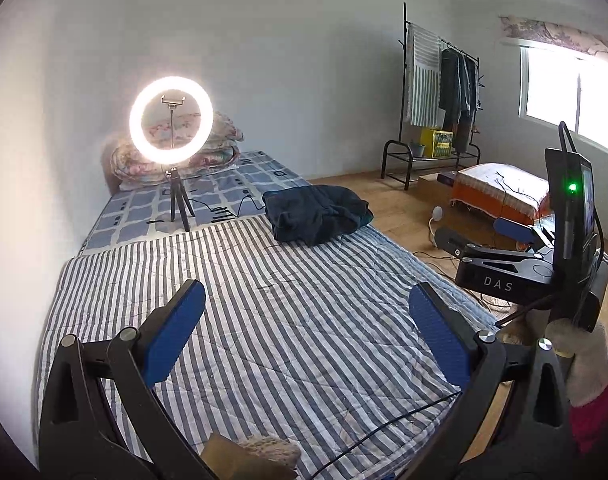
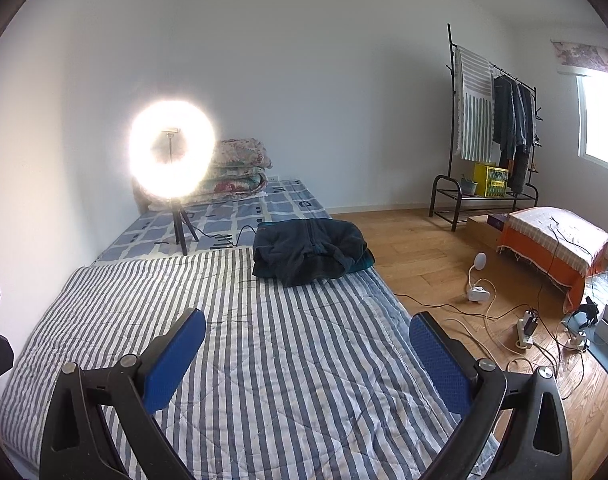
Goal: Fold large clothes
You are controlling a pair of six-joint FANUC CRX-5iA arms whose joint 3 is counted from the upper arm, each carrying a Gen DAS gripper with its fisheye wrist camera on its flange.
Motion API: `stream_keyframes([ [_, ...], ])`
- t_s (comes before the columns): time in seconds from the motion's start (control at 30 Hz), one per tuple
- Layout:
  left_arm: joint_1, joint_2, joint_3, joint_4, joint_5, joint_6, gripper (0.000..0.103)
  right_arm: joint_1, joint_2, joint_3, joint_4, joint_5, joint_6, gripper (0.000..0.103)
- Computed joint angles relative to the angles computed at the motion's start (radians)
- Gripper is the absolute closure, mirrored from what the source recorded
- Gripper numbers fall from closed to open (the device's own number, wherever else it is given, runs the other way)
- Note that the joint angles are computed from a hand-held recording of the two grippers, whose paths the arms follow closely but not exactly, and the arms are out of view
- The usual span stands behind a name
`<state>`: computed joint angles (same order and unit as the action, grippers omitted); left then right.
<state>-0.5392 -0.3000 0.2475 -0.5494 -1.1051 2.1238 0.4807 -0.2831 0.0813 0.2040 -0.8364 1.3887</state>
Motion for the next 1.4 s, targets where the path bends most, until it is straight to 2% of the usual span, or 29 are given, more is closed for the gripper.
stream_keyframes([
  [1.4, -0.013, -0.002, 0.011, -0.013, -0.004, -0.015, 0.000, 0.026, -0.013, -0.033, 0.054, 0.009, -0.068, 0.000],
])
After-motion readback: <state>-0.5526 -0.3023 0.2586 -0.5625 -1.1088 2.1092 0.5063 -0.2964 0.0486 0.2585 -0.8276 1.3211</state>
